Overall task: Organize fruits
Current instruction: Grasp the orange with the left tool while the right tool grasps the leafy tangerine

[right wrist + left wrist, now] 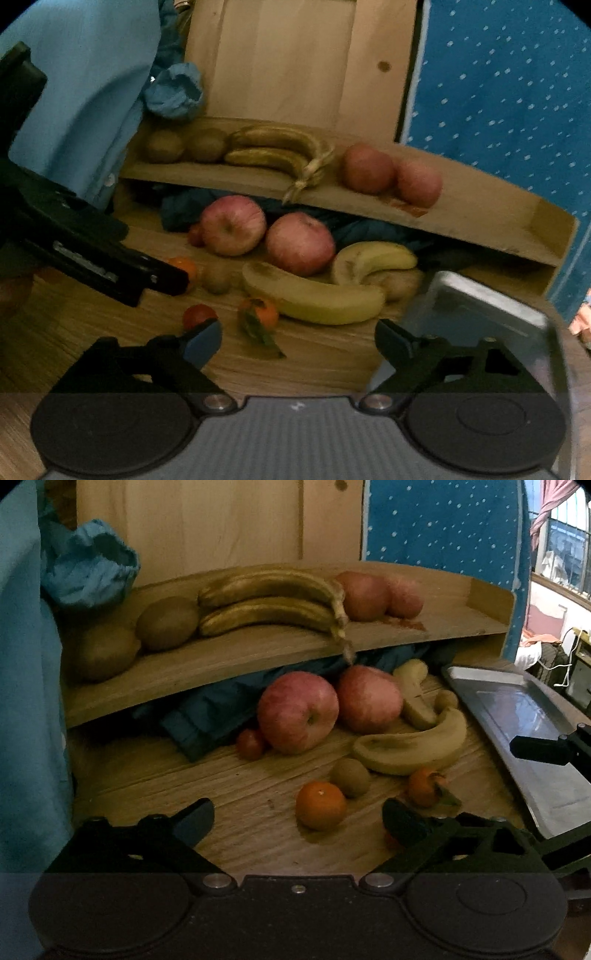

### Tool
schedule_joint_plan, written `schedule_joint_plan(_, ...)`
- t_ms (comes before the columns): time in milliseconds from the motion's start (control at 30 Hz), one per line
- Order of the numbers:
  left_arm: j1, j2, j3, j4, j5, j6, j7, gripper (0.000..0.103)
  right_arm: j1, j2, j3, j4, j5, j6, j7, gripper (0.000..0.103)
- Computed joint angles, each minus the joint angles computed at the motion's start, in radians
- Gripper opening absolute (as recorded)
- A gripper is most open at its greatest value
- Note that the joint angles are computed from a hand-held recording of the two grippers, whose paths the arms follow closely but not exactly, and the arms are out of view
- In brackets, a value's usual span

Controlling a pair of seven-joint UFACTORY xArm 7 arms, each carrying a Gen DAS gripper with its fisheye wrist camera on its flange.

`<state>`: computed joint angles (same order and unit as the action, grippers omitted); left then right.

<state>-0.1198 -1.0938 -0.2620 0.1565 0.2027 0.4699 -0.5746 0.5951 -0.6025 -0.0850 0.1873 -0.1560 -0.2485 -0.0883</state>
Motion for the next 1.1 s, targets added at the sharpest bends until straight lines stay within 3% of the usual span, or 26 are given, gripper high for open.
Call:
schedule_joint_plan(133, 0.014, 0.04, 0.017, 0.006, -0.004, -0.015, 0.001, 0.082, 0.024, 0.055, -0.012, 0.036, 0.014, 0.002, 0.032, 0.078)
schedule_joint_plan(267, 0.013, 0.064, 0.035, 0.005, -0.012, -0.038, 0.019, 0.075, 0.111, 0.085, -0.101, 0.066, 0.002, 0.024, 0.042, 0.076)
schedule_joint_plan(400, 0.01, 0.092, 0.043, 0.008, -0.025, -0.061, 0.029, 0.066, 0.1, 0.125, -0.075, 0.095, 0.029, 0.047, 0.065, 0.065)
schedule_joint_plan(633, 0.005, 0.107, 0.047, 0.009, -0.037, -0.085, 0.047, 0.044, 0.163, 0.165, -0.12, 0.124, 0.061, 0.062, 0.089, 0.059)
schedule_joint_plan(733, -0.002, 0.11, 0.046, 0.009, -0.042, -0.091, 0.053, 0.035, 0.145, 0.166, -0.101, 0.121, 0.068, 0.053, 0.098, 0.056)
schedule_joint_plan(800, 0.0, 0.113, 0.037, 0.012, -0.041, -0.093, 0.053, 0.035, 0.175, 0.161, -0.135, 0.119, 0.062, 0.055, 0.099, 0.052)
schedule_joint_plan(900, 0.003, 0.112, 0.028, 0.013, -0.039, -0.09, 0.049, 0.034, 0.247, 0.148, -0.207, 0.119, 0.052, 0.063, 0.086, 0.037)
schedule_joint_plan(1000, 0.004, 0.107, 0.02, 0.016, -0.038, -0.077, 0.04, 0.034, 0.215, 0.154, -0.157, 0.116, 0.064, 0.054, 0.085, 0.033)
schedule_joint_plan(1100, -0.001, 0.1, 0.016, 0.018, -0.037, -0.065, 0.032, 0.033, 0.229, 0.152, -0.169, 0.113, 0.064, 0.046, 0.095, 0.032)
